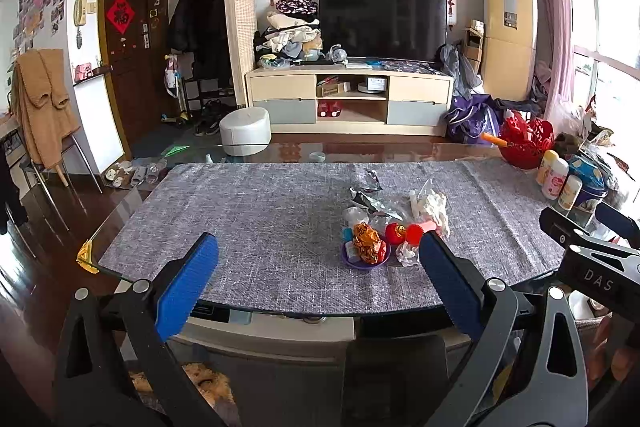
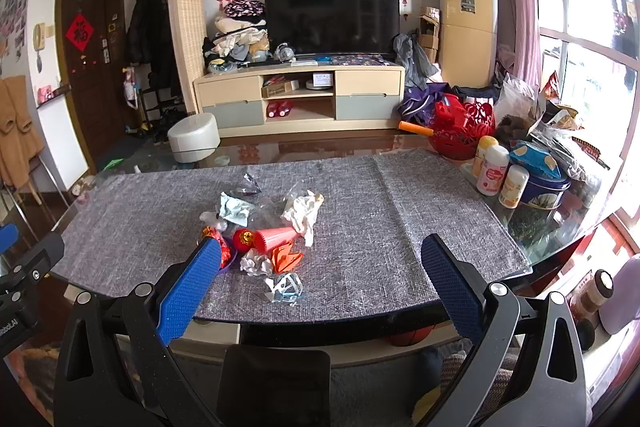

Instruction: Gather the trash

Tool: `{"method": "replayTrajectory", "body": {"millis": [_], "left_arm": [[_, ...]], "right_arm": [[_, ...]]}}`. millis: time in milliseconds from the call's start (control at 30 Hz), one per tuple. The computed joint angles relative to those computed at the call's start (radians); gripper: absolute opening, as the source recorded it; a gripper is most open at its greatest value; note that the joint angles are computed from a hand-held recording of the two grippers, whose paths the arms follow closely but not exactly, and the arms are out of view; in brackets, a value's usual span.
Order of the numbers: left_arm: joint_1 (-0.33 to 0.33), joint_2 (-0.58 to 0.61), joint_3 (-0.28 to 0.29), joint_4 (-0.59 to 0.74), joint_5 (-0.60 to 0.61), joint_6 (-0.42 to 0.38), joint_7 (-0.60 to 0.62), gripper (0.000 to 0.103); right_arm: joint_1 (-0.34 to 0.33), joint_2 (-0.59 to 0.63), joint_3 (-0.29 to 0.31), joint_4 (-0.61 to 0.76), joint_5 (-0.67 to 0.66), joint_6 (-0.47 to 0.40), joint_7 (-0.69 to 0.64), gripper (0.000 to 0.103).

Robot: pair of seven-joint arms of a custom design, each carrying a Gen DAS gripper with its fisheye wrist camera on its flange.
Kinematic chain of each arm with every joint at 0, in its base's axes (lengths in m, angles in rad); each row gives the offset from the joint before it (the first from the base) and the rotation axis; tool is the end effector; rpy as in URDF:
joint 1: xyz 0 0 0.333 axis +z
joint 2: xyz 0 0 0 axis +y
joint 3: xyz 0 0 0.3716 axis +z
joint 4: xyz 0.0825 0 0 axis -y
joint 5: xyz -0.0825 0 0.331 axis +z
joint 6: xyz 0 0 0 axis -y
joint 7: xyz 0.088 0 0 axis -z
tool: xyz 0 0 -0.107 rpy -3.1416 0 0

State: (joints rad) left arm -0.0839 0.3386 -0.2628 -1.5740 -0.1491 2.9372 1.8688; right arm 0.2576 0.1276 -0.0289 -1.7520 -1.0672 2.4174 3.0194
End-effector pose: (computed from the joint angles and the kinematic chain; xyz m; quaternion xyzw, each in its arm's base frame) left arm 0.6494 -0.1852 0.6471 -0.4600 0.7349 -0.4130 0.2786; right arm 0.5858 0.1331 0.6248 -0.4187 0.7679 -0.4148 0.2507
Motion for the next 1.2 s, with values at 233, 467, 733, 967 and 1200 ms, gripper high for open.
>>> {"method": "replayTrajectory", "body": {"millis": [233, 467, 733, 967, 1200], "left_arm": [[-0.001, 0.005, 0.002, 0.0, 0.006, 0.002, -0.004, 0.095], [-0.057, 0.038, 0.074, 0.023, 0.093, 0.001, -0.081, 0.095], [-0.055, 0.109, 0.067, 0.091, 0.155, -0.05, -0.108, 0.095], [-0.1, 0.185, 0.126, 0.181, 0.224, -0.118, -0.158, 0.095], [-0.103, 0.292, 0.123, 0.341, 0.238, -0.247, -0.172, 0.095]], "right_arm": [[-0.002, -0.001, -0.002, -0.012, -0.016, 0.006, 0.025, 0.1], [-0.008, 0.014, -0.016, -0.018, -0.085, -0.012, 0.074, 0.1], [-0.049, 0.048, -0.034, -0.042, -0.031, 0.137, 0.078, 0.1], [-0.057, 0.083, -0.067, -0.057, 0.033, 0.253, 0.044, 0.1], [-0.069, 0.172, -0.077, -0.02, 0.191, 0.282, -0.127, 0.1]]}}
